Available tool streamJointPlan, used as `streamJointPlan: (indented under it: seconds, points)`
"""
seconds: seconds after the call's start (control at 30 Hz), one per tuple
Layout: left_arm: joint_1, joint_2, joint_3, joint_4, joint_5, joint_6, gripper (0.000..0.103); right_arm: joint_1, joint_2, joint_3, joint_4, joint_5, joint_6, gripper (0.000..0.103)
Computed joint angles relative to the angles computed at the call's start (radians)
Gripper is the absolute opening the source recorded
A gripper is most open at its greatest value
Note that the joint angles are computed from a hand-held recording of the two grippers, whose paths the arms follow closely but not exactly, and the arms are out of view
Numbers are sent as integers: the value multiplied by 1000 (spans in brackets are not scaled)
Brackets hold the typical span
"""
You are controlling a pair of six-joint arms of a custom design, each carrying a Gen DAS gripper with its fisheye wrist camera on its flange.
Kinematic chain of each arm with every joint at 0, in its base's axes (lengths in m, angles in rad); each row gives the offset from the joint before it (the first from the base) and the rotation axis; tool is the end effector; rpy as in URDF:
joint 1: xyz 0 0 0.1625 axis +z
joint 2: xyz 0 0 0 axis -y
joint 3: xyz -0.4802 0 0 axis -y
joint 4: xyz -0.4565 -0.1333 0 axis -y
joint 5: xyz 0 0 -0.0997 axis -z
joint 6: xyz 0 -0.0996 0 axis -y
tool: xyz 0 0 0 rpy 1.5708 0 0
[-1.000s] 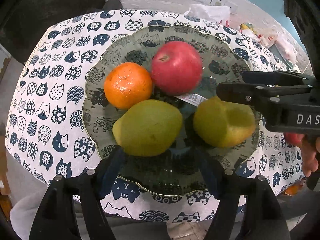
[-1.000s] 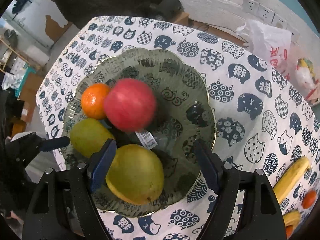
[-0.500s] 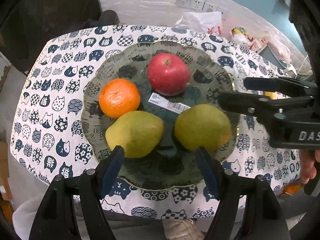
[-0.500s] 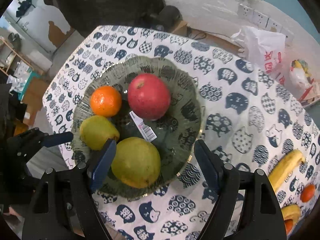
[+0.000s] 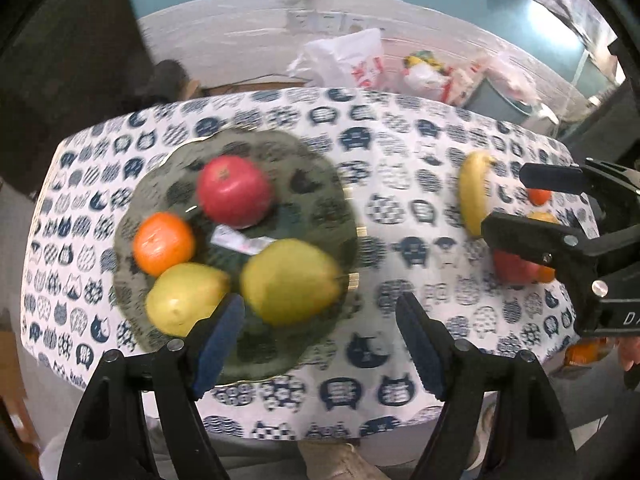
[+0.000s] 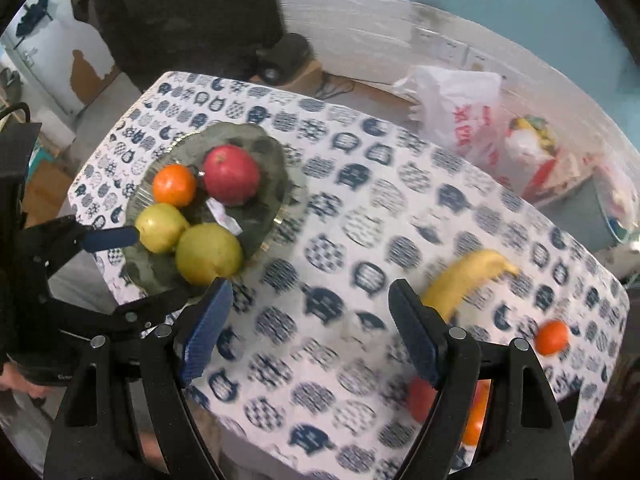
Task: Organize fruits
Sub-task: 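Raise both open tools away from the glass bowl, then grasp the large red apple with the left tool while the right tool grasps a large orange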
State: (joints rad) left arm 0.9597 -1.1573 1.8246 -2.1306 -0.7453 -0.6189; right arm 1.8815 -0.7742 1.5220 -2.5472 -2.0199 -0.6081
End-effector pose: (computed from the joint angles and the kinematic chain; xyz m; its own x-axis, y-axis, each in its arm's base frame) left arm -0.2000 -0.6454 0.2419 -0.7465 -0.1029 -0.6574 0.1687 0.9265 -0.3365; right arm 0.3289 -0.7299 0.1230 -0.5585 -0.6790 0.4765 -0.7516 0.6573 0.0556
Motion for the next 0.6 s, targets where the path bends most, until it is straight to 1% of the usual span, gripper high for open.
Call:
streamJointPlan:
  seconds: [0.27, 0.43, 0.6]
  points:
    - [-35, 84, -62, 17, -15, 62, 80, -39, -93, 50, -25, -19, 8, 81]
    - [-54, 134, -101, 20, -35, 92, 80, -69, -133, 67, -41, -35, 6, 81]
    - [-71, 185, -141, 28, -42, 132, 82, -106, -170, 80, -45, -50, 22, 82]
